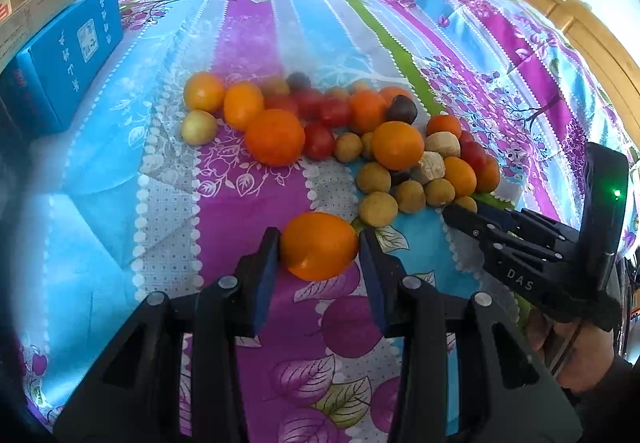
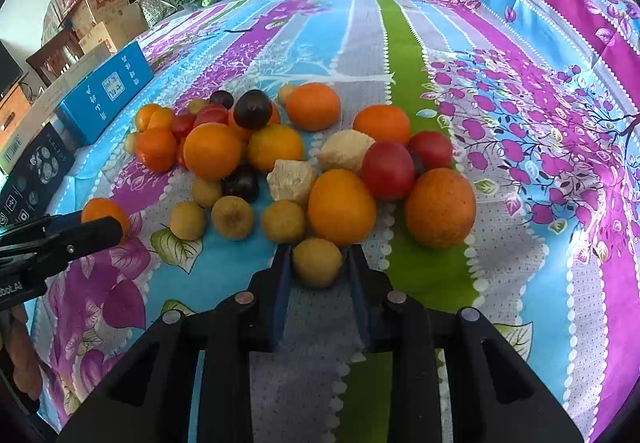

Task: Organize fruits
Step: 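Grasp an orange with the left tool while the right tool grasps a kiwi, then carry the orange and kiwi over the blue basket and open both tools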

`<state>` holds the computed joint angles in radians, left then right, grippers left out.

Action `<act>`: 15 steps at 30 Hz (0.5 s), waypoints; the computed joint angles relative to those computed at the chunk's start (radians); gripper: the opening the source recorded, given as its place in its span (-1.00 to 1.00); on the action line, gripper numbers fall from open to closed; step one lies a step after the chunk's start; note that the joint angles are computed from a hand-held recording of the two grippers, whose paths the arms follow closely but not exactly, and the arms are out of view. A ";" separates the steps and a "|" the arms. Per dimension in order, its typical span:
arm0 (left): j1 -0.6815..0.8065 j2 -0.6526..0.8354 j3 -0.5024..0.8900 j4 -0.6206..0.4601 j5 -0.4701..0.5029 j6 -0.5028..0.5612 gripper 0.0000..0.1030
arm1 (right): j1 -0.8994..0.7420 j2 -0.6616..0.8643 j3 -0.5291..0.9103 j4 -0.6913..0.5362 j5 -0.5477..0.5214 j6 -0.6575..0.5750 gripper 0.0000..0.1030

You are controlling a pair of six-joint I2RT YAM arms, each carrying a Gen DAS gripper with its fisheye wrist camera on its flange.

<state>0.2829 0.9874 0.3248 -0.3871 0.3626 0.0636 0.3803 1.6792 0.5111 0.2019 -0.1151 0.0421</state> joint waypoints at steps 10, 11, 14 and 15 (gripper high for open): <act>0.044 -0.231 0.063 -0.220 -0.012 0.041 -0.22 | 0.132 -0.338 -0.058 -0.213 0.200 0.155 -0.46; 0.064 -0.265 0.082 -0.263 0.001 0.059 -0.22 | 0.164 -0.408 -0.059 -0.264 0.229 0.182 -0.47; 0.160 -0.353 0.150 -0.396 0.060 0.138 -0.22 | 0.252 -0.553 -0.032 -0.402 0.289 0.247 -0.47; 0.212 -0.372 0.177 -0.443 0.095 0.175 -0.22 | 0.279 -0.584 -0.017 -0.439 0.305 0.264 -0.47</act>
